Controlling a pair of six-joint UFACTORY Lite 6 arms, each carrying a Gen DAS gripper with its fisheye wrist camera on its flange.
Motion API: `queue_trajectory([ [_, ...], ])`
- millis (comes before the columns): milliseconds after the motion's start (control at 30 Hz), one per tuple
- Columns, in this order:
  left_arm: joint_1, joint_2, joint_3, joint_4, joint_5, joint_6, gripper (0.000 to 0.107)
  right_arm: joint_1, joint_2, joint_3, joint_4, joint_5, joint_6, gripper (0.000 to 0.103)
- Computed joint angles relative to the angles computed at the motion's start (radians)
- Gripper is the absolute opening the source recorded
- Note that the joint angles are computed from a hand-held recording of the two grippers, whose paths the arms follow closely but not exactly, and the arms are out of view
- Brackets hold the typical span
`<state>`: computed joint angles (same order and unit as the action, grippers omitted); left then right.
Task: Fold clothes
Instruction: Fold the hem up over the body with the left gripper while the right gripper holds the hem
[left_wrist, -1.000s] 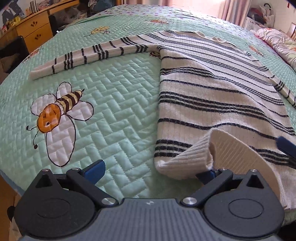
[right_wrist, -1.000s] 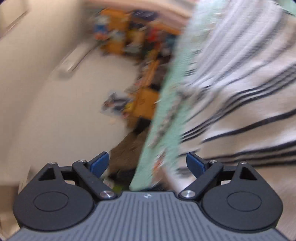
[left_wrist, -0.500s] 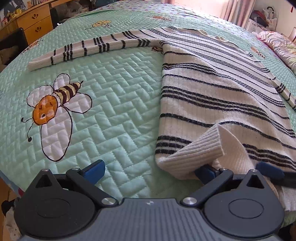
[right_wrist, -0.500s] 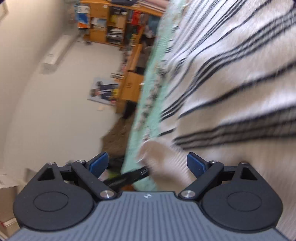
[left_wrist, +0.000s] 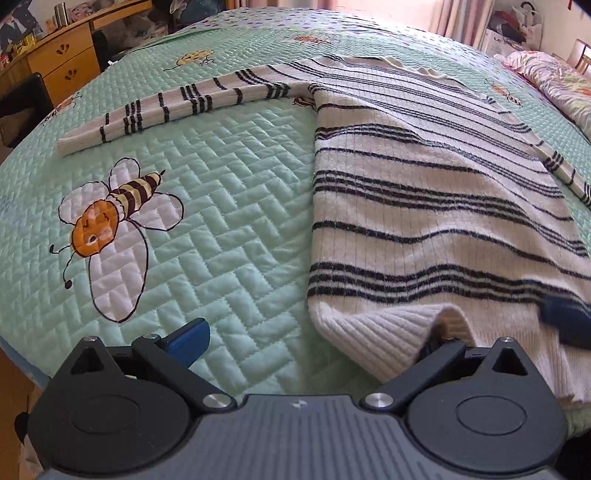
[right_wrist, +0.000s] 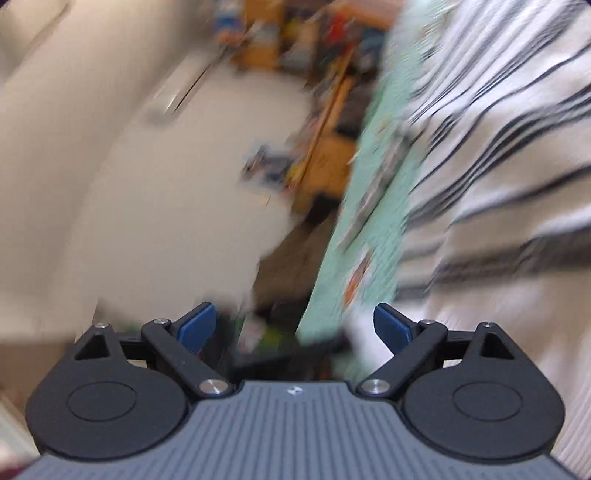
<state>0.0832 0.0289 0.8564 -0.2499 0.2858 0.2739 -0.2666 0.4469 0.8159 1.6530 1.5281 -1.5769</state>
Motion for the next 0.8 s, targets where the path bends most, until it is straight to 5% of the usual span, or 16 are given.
queue_trajectory([
  [333,0.023,0.134,0.111,-0.154,0.030,0.052,0.102,0.064,-0.188,-0.160,-0.004,-0.334,-0.202,0.093],
  [667,0.059,0.095,0.067,-0.290,0.041,0.214,0.102,0.009,0.176,0.149,0.023,-0.232,0.052,0.092],
  [800,0.091,0.036,0.028,-0.348,0.081,0.295,0.102,0.021,0.199,0.215,-0.001,-0.262,0.174,0.092],
])
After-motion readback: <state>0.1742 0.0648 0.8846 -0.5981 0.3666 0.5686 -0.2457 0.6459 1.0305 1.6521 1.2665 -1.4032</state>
